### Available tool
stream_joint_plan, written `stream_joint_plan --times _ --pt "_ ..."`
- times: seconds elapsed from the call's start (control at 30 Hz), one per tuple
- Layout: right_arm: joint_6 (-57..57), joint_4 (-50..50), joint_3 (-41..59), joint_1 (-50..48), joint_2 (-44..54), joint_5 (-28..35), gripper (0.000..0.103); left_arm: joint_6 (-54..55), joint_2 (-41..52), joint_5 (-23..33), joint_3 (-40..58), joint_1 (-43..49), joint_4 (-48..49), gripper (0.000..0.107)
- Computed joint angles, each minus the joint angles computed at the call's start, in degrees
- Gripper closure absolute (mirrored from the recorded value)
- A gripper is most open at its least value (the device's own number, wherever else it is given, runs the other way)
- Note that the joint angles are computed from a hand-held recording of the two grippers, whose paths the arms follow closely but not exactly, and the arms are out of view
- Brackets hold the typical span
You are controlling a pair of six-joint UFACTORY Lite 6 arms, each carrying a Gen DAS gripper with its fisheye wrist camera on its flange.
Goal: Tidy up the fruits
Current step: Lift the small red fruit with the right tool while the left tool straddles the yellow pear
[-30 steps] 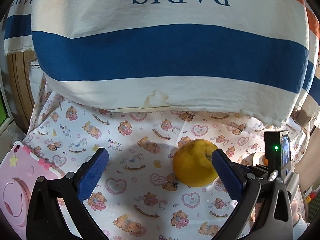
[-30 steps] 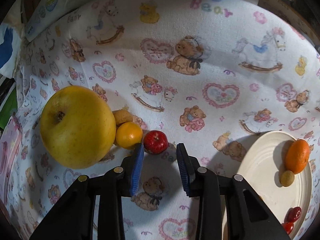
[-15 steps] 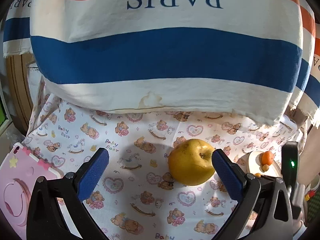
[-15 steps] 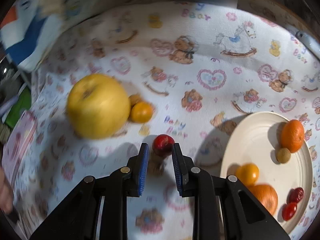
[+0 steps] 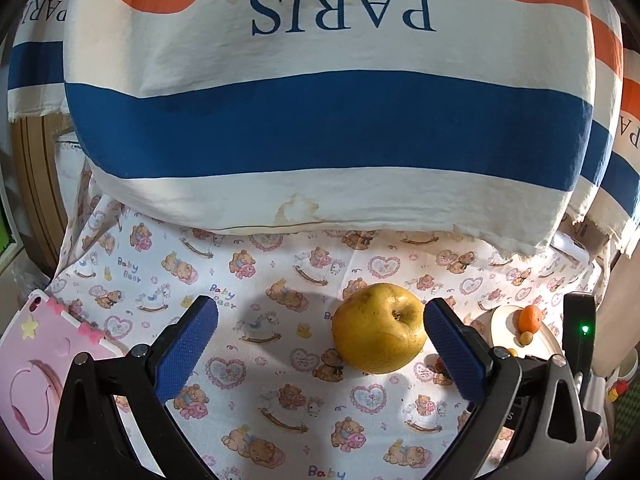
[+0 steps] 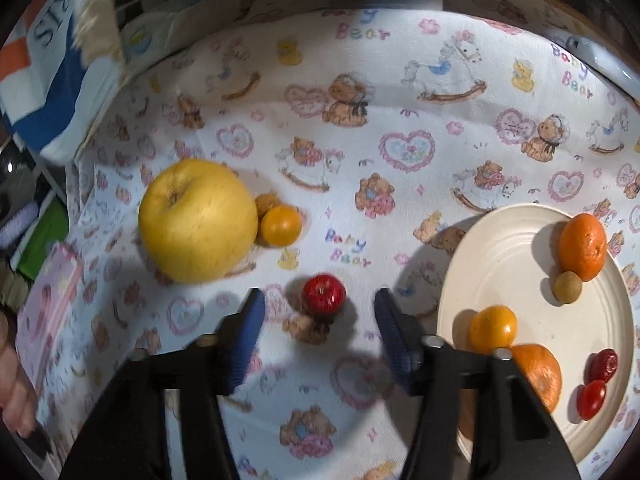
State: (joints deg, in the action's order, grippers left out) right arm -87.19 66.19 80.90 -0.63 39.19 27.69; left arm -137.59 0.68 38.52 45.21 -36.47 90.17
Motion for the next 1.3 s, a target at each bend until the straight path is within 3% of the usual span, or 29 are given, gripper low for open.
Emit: stream_joint_plan --times 0.1,0.23,0.33,0.4,0.5,0.6,0.8,1.0,1.3 --pt "0.28 -0.06 0.80 1.51 0.73 -1.71 0.044 -0.23 -0.03 -0.50 0.03 0.30 -0.05 0.005" --pt "2.24 -2.21 1.43 3.67 2.02 -5.16 0.058 -0.10 0.46 -0.70 0.42 0.29 -0.24 0.005" --pt "-2.17 1.90 0.21 4.88 2.12 -8.99 0.063 0.34 1.18 -0.19 0.90 -0.08 -0.50 0.005" --pt "-1.95 2.16 0.66 5.12 2.83 -9.27 0.072 1.36 1.96 1.38 1.54 -0.94 -1.10 0.005" --pt "-6.89 7.17 -0.30 4.86 2.55 -9.60 0.076 2.51 2.77 2.73 2.21 -1.82 -1.14 0.005" --pt "-14.11 13.92 -2.81 3.51 0.86 -8.34 0.076 2.48 3.41 1.84 2.57 -1.76 -0.42 0.005" --pt "-42.62 41.38 -14.16 -1.27 -7.64 -0.97 0.076 3.02 6.28 2.24 3.99 -1.64 -0.61 0.005" --pt "-56.26 54.47 -21.30 -4.41 -13.28 4.82 0.076 -2.48 7.65 -8.17 3.50 2.42 6.06 0.005" --pt "-58.78 61.77 -23.78 -6.42 -15.73 8.16 0.076 5.36 16.42 -6.23 11.08 -0.61 2.90 0.005"
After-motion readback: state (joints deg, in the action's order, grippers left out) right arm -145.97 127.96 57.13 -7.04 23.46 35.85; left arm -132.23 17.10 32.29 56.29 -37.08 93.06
